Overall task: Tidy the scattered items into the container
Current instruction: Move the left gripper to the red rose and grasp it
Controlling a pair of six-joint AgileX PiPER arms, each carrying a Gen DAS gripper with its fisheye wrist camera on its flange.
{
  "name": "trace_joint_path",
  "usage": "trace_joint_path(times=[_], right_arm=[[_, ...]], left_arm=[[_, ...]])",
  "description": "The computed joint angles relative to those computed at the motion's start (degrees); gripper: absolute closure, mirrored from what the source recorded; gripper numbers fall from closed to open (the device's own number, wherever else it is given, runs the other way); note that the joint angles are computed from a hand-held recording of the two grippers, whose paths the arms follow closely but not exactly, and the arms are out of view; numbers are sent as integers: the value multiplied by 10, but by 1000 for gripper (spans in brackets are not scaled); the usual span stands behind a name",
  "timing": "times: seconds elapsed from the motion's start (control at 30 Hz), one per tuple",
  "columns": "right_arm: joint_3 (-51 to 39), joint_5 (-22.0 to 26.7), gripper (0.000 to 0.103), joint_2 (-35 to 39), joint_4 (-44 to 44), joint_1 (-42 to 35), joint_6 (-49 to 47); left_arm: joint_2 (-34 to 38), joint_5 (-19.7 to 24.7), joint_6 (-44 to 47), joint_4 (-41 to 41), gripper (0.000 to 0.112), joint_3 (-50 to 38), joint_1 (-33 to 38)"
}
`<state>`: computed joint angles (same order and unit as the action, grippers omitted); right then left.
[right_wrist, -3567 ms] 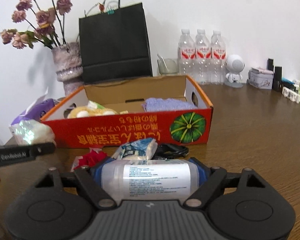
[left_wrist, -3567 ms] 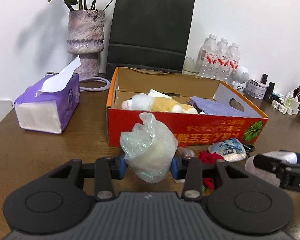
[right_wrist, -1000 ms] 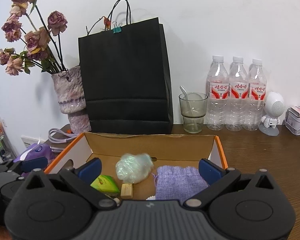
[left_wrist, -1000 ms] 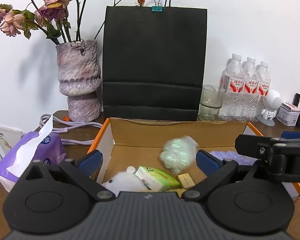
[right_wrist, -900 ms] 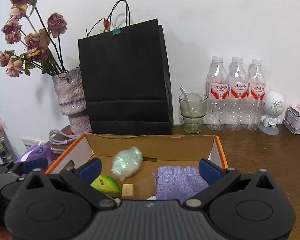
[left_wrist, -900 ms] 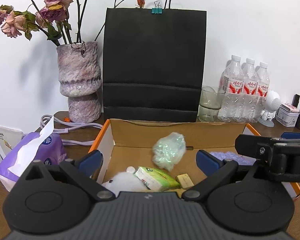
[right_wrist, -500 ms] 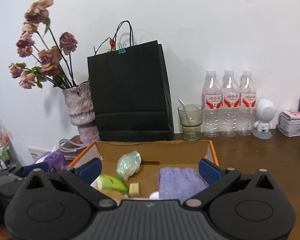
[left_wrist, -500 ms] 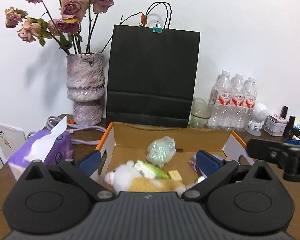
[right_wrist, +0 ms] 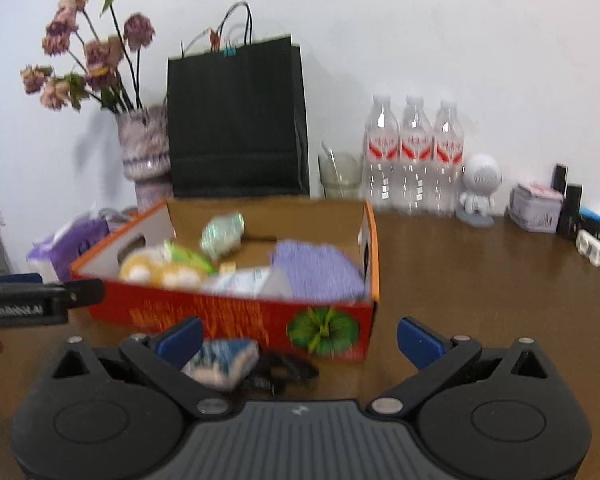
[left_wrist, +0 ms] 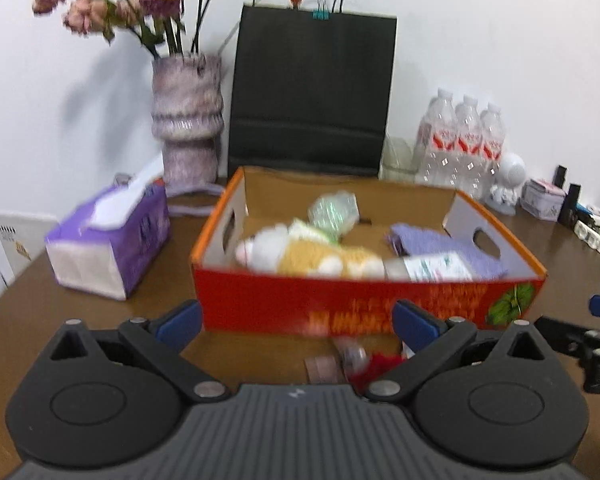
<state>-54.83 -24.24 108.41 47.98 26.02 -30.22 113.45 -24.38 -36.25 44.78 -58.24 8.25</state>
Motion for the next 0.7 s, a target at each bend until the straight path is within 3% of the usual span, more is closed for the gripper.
trace_joint_path(times=[0.1,0.3,0.4,0.5,0.53,0.57,0.7], right_arm=[[1,-10,0,28,-11,5,29],[-27,-12,0,60,108,17,-94],[-37,-14,0,70,175,15,-157],[-43,-9,0,76,194,12,-173],[-43,-6,0,76,184,11,-164],[-41,-5,0,76,176,11,-157],[-32,-16,0,75,128,19,-110]], left_arm=[[13,-15,-4,25,9,8,-2],[36,-20,63,2,10,11,-36],[48,-11,92,-19,17,3,-50],[61,-7,37,39,36,-14,-49],[64,-12,0,78,52,-19,-43],[65,-16,-20,100,60,-21,-39],[60,-50,-73,149,71,-21,-12]])
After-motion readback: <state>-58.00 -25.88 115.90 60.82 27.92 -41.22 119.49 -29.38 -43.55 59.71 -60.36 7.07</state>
